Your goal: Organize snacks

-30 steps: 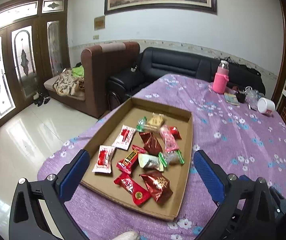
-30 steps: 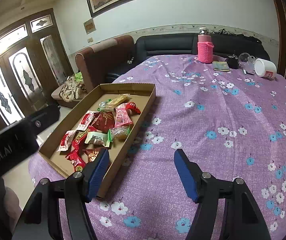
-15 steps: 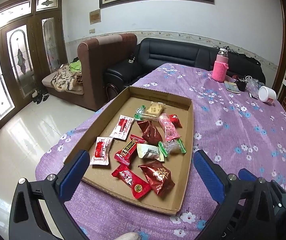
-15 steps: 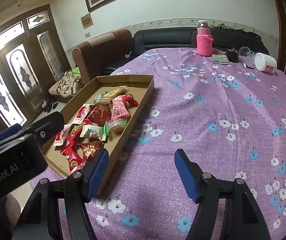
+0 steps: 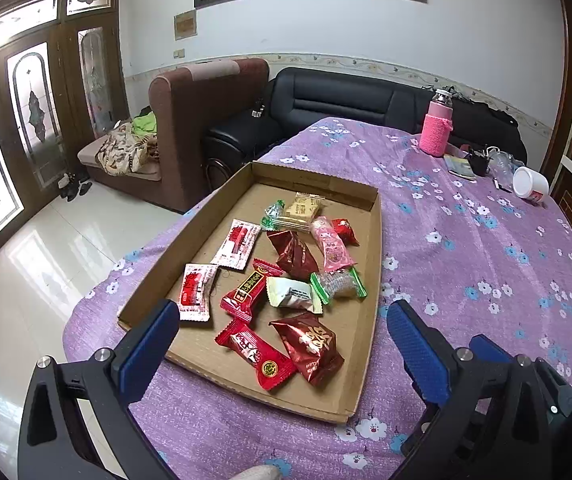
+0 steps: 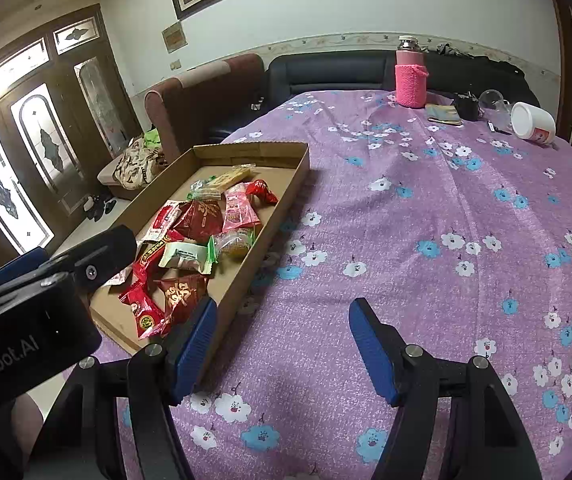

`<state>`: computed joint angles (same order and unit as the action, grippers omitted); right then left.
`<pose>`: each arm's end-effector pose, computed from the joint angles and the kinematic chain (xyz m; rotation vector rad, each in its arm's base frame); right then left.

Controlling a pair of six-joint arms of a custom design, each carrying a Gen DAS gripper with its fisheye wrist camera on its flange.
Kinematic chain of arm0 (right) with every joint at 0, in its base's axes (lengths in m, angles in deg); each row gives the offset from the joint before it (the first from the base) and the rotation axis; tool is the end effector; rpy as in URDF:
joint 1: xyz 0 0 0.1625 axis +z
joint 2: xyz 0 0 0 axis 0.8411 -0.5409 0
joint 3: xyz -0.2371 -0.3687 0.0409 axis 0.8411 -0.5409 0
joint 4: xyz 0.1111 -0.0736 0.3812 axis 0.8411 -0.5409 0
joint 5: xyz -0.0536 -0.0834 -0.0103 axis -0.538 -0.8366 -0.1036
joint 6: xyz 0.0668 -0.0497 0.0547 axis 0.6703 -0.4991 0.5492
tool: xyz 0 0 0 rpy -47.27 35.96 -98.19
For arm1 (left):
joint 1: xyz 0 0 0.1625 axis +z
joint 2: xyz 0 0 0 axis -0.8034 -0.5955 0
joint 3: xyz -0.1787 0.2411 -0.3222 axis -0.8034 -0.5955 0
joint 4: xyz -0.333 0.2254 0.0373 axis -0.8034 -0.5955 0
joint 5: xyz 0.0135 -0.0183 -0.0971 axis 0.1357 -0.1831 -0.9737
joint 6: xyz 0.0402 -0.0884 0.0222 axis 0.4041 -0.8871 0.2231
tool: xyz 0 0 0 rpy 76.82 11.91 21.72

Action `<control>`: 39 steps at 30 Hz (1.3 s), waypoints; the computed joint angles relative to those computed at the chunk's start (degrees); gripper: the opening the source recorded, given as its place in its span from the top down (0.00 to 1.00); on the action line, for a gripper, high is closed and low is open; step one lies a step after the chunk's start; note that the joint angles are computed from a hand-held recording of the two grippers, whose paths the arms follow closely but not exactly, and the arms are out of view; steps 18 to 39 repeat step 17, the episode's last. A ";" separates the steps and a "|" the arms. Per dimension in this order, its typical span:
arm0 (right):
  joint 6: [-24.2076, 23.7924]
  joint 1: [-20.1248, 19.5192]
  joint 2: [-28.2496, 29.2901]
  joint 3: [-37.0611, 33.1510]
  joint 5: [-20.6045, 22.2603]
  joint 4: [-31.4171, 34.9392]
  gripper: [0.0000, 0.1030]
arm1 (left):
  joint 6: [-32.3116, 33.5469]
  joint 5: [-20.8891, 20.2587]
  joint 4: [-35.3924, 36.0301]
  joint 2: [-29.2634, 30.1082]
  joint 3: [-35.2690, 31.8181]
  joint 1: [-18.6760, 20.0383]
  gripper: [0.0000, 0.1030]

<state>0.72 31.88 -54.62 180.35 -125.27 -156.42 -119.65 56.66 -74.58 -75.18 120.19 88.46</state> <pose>0.1202 -0.6629 0.2708 1.2258 -2.5986 0.5454 -0.4239 -0.5728 0.0222 -0.4075 1.7860 -1.2082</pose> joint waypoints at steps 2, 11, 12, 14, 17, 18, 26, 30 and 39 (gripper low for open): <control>-0.13 0.02 0.05 0.02 -0.11 0.07 0.29 | 0.79 0.10 -1.26 -0.25 0.56 0.02 0.00; -1.90 0.30 0.01 0.95 -0.69 0.09 0.29 | 4.74 1.44 -10.82 -2.44 5.76 0.13 0.00; -2.16 0.30 0.00 1.08 -0.75 0.19 0.29 | 3.99 2.04 -10.13 -2.49 5.89 -0.01 0.00; -2.23 0.31 0.05 1.05 -0.80 0.34 0.29 | 1.18 2.93 -6.23 -2.19 4.92 -0.30 0.00; -1.65 0.25 0.32 0.07 -0.98 0.69 0.29 | 2.02 3.75 -5.19 -1.92 3.85 -0.42 0.00; -1.65 0.25 0.32 0.07 -0.98 0.69 0.29 | 2.02 3.75 -5.19 -1.92 3.85 -0.42 0.00; -1.65 0.25 0.32 0.07 -0.98 0.69 0.29 | 2.02 3.75 -5.19 -1.92 3.85 -0.42 0.00; -1.65 0.25 0.32 0.07 -0.98 0.69 0.29 | 2.02 3.75 -5.19 -1.92 3.85 -0.42 0.00; -1.65 0.25 0.32 0.07 -0.98 0.69 0.29 | 2.02 3.75 -5.19 -1.92 3.85 -0.42 0.00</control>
